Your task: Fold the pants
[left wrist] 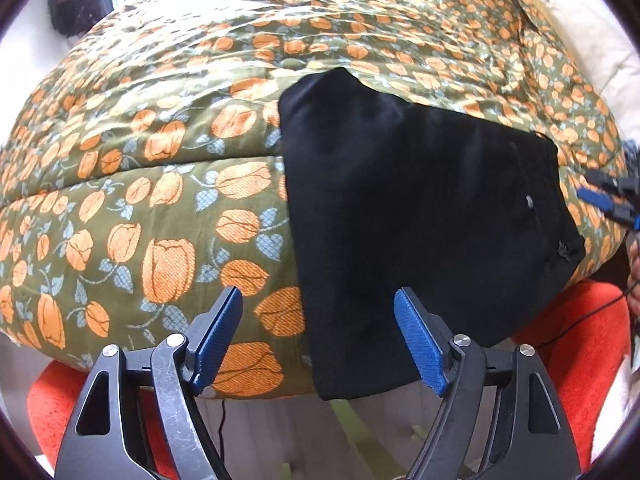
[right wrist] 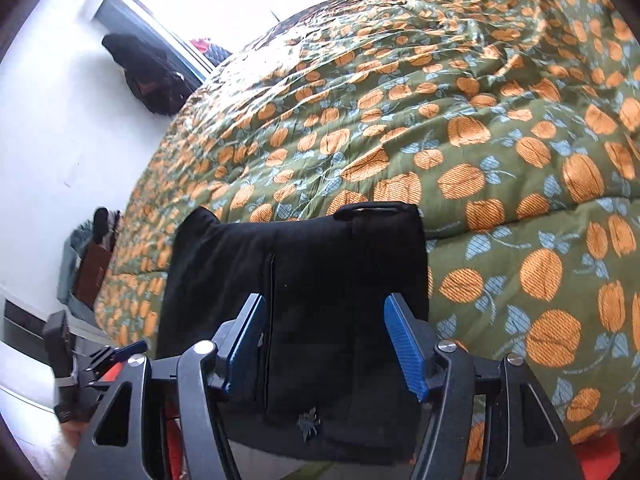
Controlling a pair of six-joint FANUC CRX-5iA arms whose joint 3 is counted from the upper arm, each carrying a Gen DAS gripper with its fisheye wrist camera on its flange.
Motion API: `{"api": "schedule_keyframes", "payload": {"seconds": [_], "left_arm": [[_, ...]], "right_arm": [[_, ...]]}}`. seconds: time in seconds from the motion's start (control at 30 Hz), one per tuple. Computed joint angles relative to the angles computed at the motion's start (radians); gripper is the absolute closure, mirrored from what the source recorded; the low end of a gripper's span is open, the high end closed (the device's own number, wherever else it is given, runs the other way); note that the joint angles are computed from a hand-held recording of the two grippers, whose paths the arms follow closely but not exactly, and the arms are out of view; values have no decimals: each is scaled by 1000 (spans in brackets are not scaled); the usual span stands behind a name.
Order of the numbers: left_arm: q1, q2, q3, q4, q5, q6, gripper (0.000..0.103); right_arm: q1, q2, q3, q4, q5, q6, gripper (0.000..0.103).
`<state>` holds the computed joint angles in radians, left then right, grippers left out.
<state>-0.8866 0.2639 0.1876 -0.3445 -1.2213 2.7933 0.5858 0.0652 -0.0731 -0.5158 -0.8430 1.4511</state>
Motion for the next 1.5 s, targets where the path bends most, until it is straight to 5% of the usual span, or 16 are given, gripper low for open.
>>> {"api": "schedule_keyframes", "payload": {"seconds": [0.13, 0.3, 0.37, 0.4, 0.5, 0.63, 0.93, 1.03, 1.1, 1.17, 1.2, 1.3, 1.43, 1.5], "left_arm": [[84, -95, -183, 116, 228, 10, 23], [181, -50, -295, 423, 455, -288, 20], [166, 4, -219, 410, 384, -282, 18], [152, 23, -169, 373, 333, -262, 31], [108, 44, -44, 270, 195, -232, 81], [90, 4, 9, 202, 171, -237, 84], [120, -45, 174, -125, 89, -206, 85], [156, 2, 222, -180, 54, -230, 78], [156, 67, 279, -236, -62, -223, 53], [131, 111, 300, -314, -173, -208, 39], [117, 116, 283, -334, -208, -197, 32], [71, 85, 199, -339, -237, -125, 19], [-17, 100, 191, -370, -287, 7, 8], [-41, 118, 217, -341, -316, 41, 7]], "right_arm": [[-170, 48, 23, -259, -229, 153, 30], [-181, 150, 46, -347, -301, 225, 29], [-191, 205, 78, -440, -346, 265, 27], [-161, 211, 87, -409, -337, 254, 28], [-95, 182, 102, -334, -317, 262, 54], [-17, 115, 119, -223, -274, 250, 67], [83, 191, 360, -100, -132, 213, 69], [107, 275, 464, -30, -78, 179, 68], [122, 347, 534, 50, -87, 109, 62], [151, 409, 589, 216, -125, -6, 43], [173, 423, 578, 318, -128, -49, 43], [218, 374, 428, 518, -79, -142, 42], [244, 254, 217, 610, 9, -228, 15], [278, 184, 98, 694, 56, -321, 10]]}}
